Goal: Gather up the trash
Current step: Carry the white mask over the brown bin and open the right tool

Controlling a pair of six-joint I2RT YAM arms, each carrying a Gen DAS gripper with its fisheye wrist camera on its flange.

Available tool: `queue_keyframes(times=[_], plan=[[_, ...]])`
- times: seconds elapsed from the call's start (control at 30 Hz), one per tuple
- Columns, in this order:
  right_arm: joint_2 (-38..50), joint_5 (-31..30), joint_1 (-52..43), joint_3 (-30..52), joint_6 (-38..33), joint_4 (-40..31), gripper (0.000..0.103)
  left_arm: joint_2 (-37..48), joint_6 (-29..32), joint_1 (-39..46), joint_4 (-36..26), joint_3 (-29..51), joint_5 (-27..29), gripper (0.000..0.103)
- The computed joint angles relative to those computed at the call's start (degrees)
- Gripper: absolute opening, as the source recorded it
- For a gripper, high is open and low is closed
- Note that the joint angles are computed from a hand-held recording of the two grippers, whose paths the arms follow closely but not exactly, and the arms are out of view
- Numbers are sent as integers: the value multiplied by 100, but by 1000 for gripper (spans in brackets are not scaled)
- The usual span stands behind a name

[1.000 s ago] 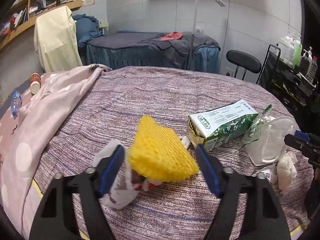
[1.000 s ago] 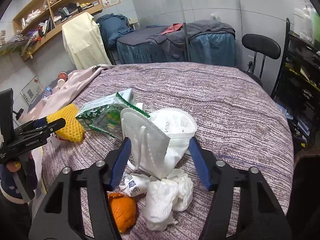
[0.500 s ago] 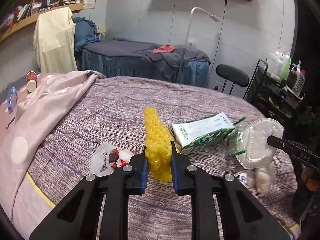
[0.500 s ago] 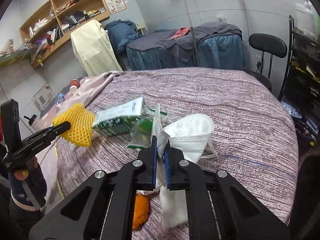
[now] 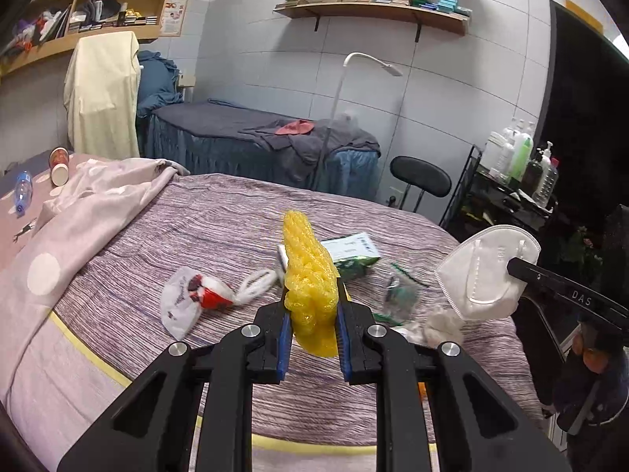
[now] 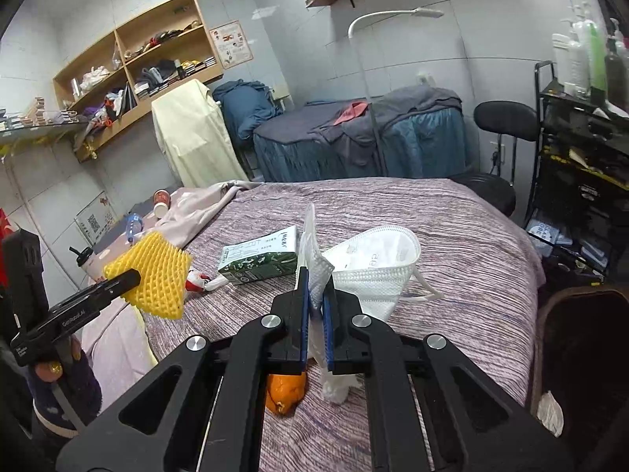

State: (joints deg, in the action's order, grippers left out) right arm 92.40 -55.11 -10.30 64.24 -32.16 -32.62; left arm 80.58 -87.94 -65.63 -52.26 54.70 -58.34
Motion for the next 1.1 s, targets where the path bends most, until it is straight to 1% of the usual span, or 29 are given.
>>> queue_keyframes(times=[0.07, 0.2, 0.43, 0.7, 0.9, 1.1], plan=[[-36, -147, -273, 16, -242, -223, 7, 204, -43, -103, 34, 146, -29, 18], [-118, -316, -845, 11, -644, -534, 7, 494, 46, -221, 356, 332, -32, 18], [151, -505, -1856, 217, -1480, -1110, 7, 1040, 696, -280, 1059, 779, 43, 18], [694, -552, -2538, 591, -1829, -1420, 7, 1695, 1632, -253, 1983, 1348, 299, 18], [1106, -518, -2852, 899, -1909, -1523, 7, 2144, 2113, -236, 2404, 1782, 513, 18], [1325, -503, -3104, 1125, -1916, -1554, 7, 2573, 2453, -262, 2655, 2241, 689, 18]])
